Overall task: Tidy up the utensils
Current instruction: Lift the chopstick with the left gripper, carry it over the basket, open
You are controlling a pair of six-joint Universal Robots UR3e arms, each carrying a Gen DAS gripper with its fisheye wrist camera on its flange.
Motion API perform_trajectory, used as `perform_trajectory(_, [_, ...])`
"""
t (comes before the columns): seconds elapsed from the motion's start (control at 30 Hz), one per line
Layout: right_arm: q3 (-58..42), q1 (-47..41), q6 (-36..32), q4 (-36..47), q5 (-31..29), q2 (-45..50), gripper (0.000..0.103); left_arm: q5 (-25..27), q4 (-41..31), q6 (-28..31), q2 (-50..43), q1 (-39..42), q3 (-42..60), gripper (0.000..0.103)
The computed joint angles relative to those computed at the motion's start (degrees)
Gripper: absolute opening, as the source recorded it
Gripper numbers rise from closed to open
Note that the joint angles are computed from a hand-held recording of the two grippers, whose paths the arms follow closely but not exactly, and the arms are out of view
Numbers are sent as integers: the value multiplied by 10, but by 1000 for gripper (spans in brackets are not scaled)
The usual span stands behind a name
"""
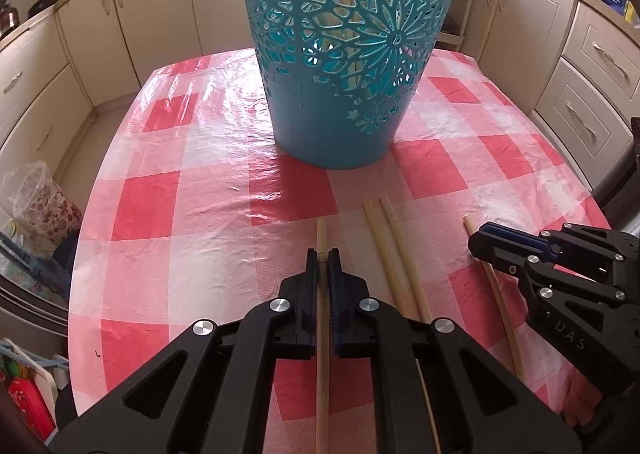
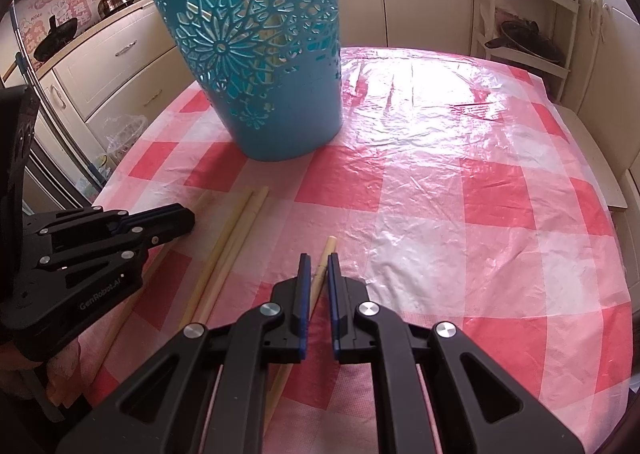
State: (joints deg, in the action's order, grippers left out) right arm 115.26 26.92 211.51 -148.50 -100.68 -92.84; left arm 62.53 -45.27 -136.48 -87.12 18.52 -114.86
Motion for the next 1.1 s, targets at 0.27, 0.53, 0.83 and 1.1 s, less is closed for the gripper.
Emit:
perform_trajectory(0.27, [0, 5, 1, 1, -6, 1, 9, -154, -276, 115, 90, 114, 87, 5])
perform_trajectory(0.53, [10, -3, -6, -8, 9, -9, 13, -321, -687, 244, 55, 194, 406, 5])
perform_trajectory(0.83, [22, -8, 1, -19, 21, -18, 13, -331, -151, -209, -55, 74, 458, 5])
perform_trajectory(1.1, [38, -24, -6, -28, 42, -33, 15, -157, 144, -418, -194, -51, 556, 5])
